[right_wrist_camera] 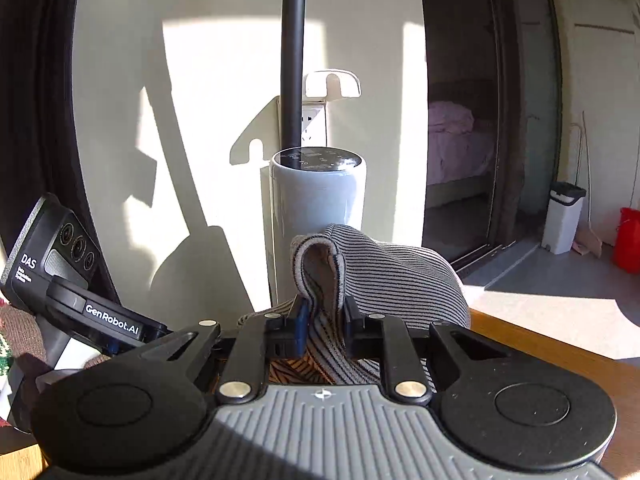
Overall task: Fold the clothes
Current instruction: 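Carry the folded shirt with both grippers toward the white air purifier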
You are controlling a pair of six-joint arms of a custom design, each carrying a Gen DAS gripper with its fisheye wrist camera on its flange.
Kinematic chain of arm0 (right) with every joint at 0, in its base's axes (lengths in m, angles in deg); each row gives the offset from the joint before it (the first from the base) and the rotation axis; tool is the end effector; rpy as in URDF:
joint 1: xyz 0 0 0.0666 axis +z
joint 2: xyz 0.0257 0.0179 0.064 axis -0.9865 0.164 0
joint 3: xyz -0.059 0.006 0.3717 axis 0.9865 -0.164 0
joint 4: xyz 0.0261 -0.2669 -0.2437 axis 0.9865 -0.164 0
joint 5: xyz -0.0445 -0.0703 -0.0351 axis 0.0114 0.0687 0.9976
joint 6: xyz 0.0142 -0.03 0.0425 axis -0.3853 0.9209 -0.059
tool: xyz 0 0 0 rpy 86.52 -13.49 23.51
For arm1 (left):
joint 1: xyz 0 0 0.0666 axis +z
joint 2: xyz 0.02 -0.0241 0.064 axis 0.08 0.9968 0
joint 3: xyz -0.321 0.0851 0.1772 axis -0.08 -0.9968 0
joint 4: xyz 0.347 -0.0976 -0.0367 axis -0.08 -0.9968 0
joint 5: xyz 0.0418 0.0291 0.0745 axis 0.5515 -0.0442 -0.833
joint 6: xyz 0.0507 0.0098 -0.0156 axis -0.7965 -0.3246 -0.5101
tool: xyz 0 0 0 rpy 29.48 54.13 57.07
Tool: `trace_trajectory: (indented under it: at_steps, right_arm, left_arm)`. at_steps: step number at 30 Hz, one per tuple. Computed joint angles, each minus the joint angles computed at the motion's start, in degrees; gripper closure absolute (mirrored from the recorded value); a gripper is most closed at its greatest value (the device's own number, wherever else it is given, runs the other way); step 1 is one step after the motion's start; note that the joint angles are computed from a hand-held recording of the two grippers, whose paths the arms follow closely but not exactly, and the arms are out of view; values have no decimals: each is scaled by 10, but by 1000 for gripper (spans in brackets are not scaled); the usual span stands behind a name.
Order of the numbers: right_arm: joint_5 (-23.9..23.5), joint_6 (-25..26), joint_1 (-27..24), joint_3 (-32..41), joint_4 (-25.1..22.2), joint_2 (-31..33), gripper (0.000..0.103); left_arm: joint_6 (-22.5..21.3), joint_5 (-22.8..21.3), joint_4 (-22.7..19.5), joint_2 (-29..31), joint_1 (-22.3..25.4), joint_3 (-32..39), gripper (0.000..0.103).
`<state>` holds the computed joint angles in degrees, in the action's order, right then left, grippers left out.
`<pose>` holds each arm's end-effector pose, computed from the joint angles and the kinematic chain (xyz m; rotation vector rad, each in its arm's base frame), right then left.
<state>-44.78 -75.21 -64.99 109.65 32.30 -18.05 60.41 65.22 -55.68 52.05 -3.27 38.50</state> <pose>0.3387 0.1021 0.3826 -0.3989 1.9611 0.4050 0.3704 -0.0758 0.3201 0.0781 2.2298 -1.1427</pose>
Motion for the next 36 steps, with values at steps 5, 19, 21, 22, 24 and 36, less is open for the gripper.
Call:
trace_trajectory:
  at_steps: [5,19,21,22,24,36]
  right_arm:
    - [-58,-32,-17,37,-49,26,86]
    - [-29,68,21,3,-59,32,76]
    - [1,83,39,-4,-45,31,71]
    - [27,102,52,-8,-39,30,71]
    - [89,150,84,-19,-23,30,69]
    - [55,100,54,-34,-59,-31,39]
  left_arm:
    - [15,12,21,51,-43,21,76]
    - [-165,-46,-86,-15,-69,24,52]
    - [-173,-36,-110,-41,-36,20,50]
    - [-156,-39,-101,-58,-20,11,48]
    - [-115,-7,-81,-78,20,2,46]
    - [-106,-191,-73,30,-78,115,56]
